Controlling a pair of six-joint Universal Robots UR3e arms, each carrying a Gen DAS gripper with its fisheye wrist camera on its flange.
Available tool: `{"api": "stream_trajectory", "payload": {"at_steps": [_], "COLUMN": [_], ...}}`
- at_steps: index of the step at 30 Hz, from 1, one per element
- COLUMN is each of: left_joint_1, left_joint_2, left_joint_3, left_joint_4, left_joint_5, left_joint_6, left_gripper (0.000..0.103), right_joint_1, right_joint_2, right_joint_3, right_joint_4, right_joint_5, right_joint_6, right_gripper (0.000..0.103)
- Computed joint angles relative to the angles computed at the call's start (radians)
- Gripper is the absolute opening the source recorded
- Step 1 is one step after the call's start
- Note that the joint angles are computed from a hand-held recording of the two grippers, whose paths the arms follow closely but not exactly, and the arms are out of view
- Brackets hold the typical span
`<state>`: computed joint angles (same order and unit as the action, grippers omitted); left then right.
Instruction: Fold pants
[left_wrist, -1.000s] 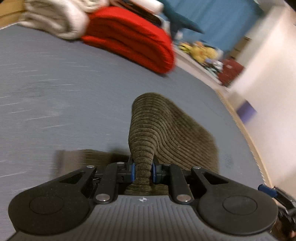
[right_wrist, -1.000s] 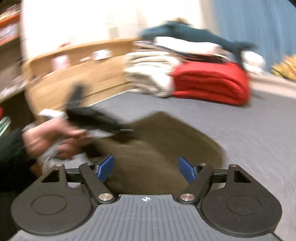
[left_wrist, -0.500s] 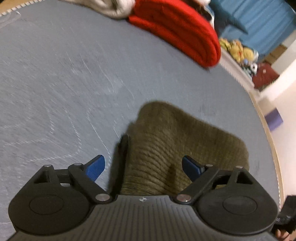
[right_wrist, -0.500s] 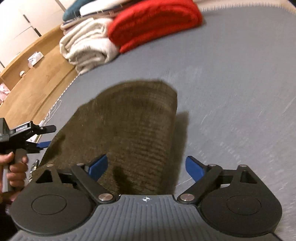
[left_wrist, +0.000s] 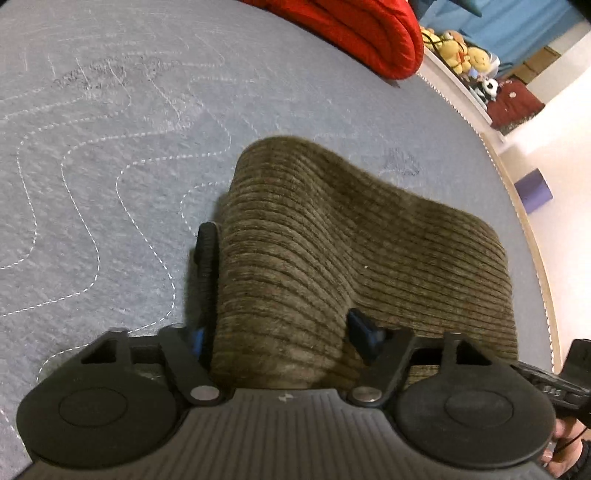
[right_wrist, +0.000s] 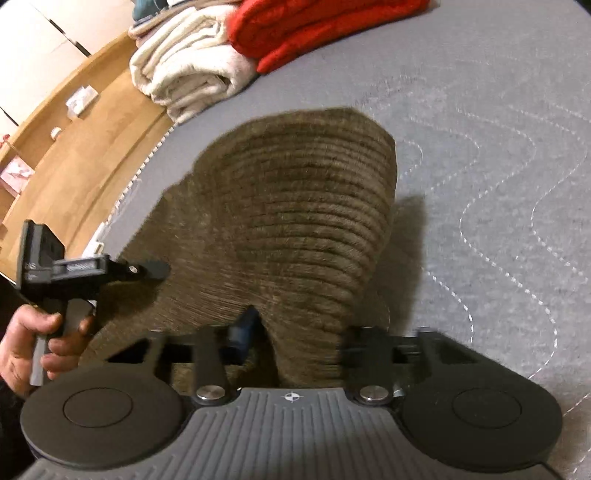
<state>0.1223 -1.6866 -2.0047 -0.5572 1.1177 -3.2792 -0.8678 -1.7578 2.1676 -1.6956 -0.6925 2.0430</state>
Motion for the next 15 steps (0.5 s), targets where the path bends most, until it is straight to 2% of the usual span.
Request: {"api": "stream_trajectory", "payload": {"at_steps": [3,7,9,12,15], "left_joint_1": [-0.046,-0.156,-0.224,-0.328,-0.421], "left_joint_2": [-0.002,-0.074,-0.139,-0.263,-0.398], "left_joint_3": [0.043,0.15,0.236,0.402,0.582], "left_joint_4": [0.006,0.038,0.06,0.08,0.08], "left_joint_5": [0.005,0.001,0.008,0.016,0.042], "left_joint_6": [-0.055,-0.131,-0.172,-0.23,-0.276], "left_gripper": [0.058,0.055,0.051,0.047,0.043], "right_joint_1": [-0.072,-0.197,-0.265,-0.363,-0.441], "right_joint_2": [-0.041,-0.076,-0.066,0.004,0.075], "right_joint_3": [-0.086,-0.21,-0.26,-0.337,-0.382], "right_joint_4": [0.239,0.506,0.563,0.59,0.524], "right_joint_5": [0.045,0.098,0.113,0.116,0.119], "right_joint_6": [-0.147,-0.316,-0.388,-0.43,-0.418], "right_gripper": [0.024,0.024,0.024,0.024,0.023]}}
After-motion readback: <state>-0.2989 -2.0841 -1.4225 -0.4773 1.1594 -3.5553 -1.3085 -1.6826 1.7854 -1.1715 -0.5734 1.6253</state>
